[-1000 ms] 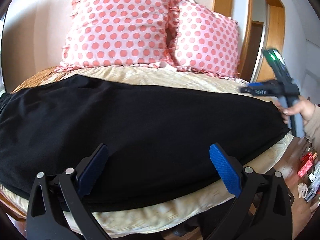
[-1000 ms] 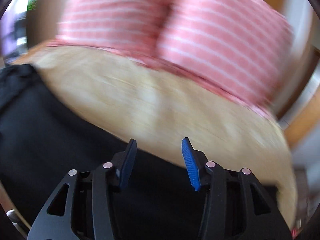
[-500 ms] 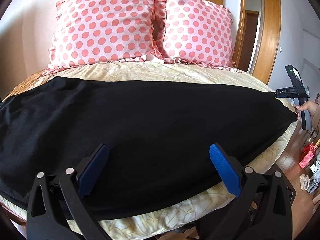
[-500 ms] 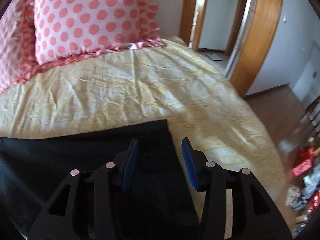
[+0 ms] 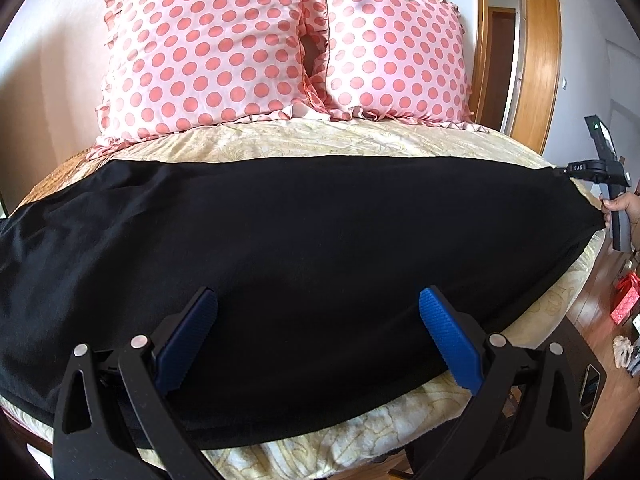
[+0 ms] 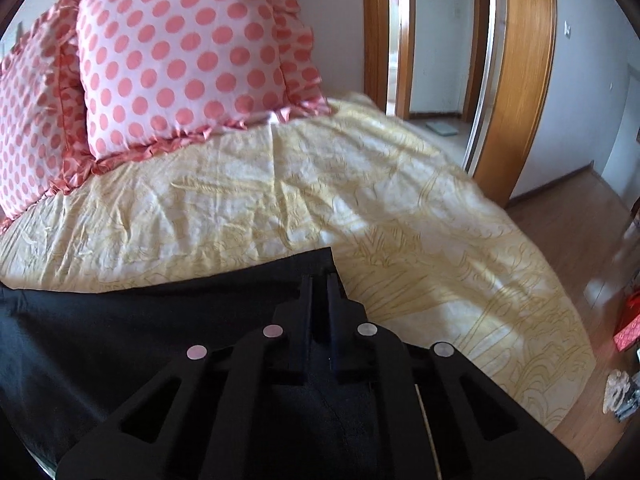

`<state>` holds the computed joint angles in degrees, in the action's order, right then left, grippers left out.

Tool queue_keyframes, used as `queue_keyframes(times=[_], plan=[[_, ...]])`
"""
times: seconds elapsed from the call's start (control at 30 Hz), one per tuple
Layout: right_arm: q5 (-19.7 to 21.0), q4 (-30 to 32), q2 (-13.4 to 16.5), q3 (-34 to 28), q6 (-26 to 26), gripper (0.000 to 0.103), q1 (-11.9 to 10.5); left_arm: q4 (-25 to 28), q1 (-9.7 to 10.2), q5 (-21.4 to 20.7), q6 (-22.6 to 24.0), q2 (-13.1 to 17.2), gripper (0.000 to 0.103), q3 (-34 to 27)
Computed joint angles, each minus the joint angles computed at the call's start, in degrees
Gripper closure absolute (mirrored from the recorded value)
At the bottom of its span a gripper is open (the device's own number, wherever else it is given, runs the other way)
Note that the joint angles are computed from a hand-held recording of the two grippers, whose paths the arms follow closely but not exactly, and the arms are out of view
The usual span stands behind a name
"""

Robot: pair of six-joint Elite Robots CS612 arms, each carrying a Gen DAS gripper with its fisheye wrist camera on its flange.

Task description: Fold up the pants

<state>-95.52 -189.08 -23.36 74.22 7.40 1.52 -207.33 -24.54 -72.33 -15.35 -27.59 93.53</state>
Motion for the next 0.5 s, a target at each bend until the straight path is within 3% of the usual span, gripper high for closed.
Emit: queue_keyframes(times=[0.2,0.37,0.43,0.5], plan=[[-1.7,0.0,0.8,-2.0,-1.0,0.097,0.3,0.5,-0.10,0.6,0.0,0.1,0.002,-0.4],[-5.6,2.1,1.9,-3.9,-3.2,0.097,1.0,0.5,-0.22,1.0,0.5,0.2,0.002,-0.4],[-9.2,5.9,2.2,-5.5,-3.8,0.097,1.5,0.5,-0.32,1.4,0.7,0.2,0.002,-0.5],[-10.1,9.3,2.2,-6.2,-3.4,0.097,1.5,0.4,-0.31,1.3,0.8,0.2,0.002,-0.4]])
